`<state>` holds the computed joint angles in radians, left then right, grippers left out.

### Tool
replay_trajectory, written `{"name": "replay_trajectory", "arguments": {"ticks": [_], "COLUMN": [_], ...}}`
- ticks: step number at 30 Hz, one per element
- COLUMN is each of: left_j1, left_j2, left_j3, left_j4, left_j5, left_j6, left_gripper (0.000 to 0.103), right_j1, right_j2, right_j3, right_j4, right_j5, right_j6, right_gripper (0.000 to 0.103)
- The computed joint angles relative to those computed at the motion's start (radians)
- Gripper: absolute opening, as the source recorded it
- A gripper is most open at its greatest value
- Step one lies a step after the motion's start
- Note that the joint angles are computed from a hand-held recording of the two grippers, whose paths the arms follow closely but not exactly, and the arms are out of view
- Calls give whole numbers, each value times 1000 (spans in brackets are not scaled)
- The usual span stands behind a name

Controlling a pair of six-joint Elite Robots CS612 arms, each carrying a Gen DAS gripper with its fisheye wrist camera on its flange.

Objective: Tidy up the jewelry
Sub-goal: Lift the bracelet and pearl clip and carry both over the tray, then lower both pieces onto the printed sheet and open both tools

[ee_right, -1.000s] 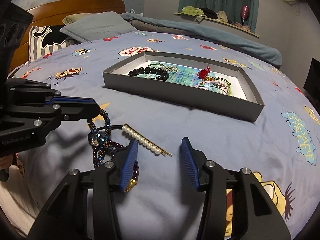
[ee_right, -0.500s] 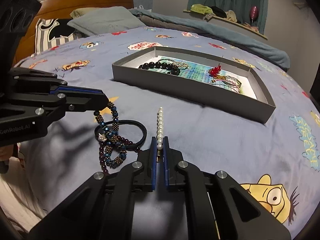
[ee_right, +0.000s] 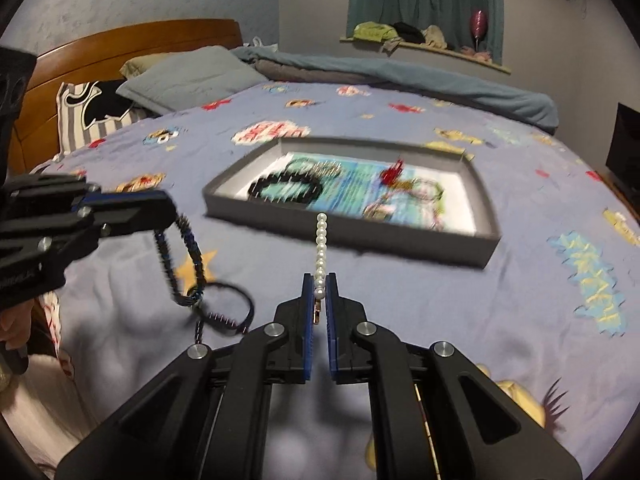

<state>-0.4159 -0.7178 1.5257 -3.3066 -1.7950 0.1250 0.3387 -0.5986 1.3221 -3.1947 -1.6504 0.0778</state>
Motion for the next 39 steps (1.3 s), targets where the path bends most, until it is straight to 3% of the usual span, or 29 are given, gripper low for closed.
{"name": "replay_trajectory", "arguments": {"ticks": [7,14,22,25,32,39], "left_j1": [4,-6,-26,-33,-35,-24], "left_j2": [-4,27,113,157,243,318], "left_j3": [-47,-131,-295,-370,-515,-642], "left_j4": [8,50,169,224,322,431], "left_j5": [8,74,133,133,118,127], "left_j6": [-10,-10,-13,-24,-59,-112], "left_gripper": [7,7,7,7,7,7], "right_j1": [-10,-35,-69,-79,-87,-74], "right_j2": [-12,6,50,81,140,181], "right_j3": [-55,-116,-170,-223,-322,-393], "right_j4": [17,5,80,169,317,399], "right_j5": [-75,-122,-69,-46,-78,-176], "right_j6": [17,50,88,96,146,135], "right_gripper": [6,6,6,6,6,6]}}
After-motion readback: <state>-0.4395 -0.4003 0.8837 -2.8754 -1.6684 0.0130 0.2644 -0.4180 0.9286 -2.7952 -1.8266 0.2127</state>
